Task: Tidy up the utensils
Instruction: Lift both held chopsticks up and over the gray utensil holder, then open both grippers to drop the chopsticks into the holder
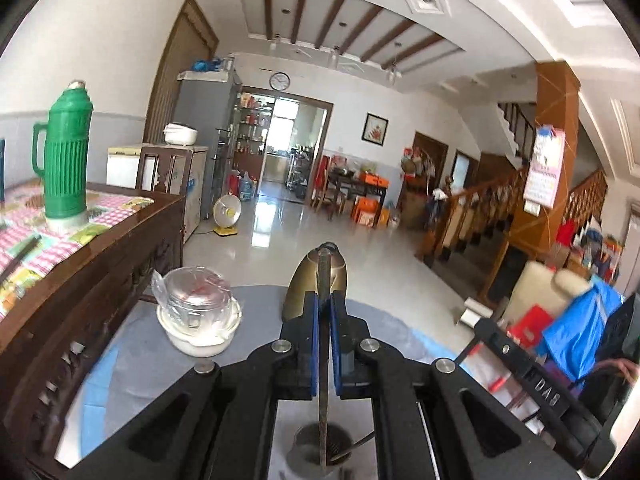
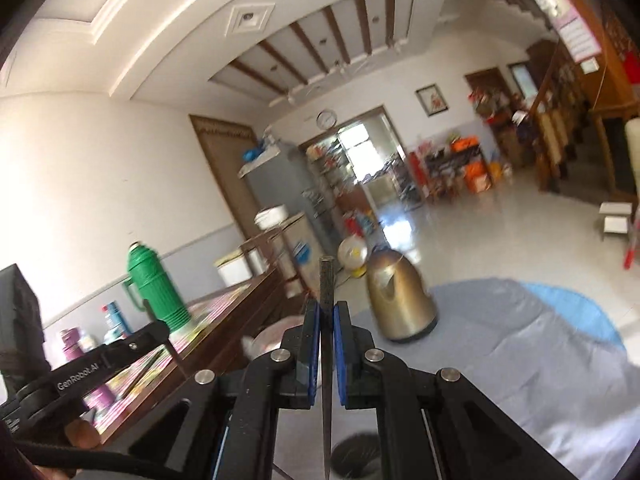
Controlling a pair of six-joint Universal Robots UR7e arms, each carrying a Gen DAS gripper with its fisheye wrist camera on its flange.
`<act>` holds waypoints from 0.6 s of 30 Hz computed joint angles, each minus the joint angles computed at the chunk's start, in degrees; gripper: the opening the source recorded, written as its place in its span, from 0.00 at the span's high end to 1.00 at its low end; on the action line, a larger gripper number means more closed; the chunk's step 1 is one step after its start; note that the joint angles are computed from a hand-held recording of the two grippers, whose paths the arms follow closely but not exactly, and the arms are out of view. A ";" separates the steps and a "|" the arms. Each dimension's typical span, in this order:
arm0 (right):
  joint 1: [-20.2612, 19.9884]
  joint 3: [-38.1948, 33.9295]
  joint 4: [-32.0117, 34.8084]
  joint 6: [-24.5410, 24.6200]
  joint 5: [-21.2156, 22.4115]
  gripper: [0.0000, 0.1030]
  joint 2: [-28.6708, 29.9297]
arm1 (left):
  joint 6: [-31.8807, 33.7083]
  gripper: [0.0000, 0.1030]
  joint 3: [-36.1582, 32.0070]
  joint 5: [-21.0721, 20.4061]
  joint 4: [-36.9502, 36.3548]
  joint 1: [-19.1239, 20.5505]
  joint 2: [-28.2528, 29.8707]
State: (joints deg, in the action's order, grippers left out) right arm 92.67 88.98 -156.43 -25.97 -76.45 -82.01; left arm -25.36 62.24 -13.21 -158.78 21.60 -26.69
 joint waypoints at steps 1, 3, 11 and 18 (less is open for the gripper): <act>0.11 -0.10 -0.62 0.02 -0.49 0.93 0.37 | 2.47 0.94 -0.77 0.32 -3.51 0.42 1.12; 0.65 0.20 -3.79 -0.57 -2.88 0.93 1.73 | 3.34 0.94 -1.87 1.54 -5.20 1.59 2.89; 0.55 2.43 -5.56 -5.33 -10.55 0.93 5.12 | -22.37 0.94 4.92 -2.38 19.95 4.68 -0.81; -2.23 2.15 6.07 -2.10 -8.59 0.78 2.31 | -33.23 0.60 8.49 -4.85 34.64 2.86 -3.92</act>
State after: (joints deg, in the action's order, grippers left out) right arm 90.44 91.14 -150.36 -28.06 -85.04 -79.69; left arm -58.59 70.73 -18.06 -124.14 24.46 -30.60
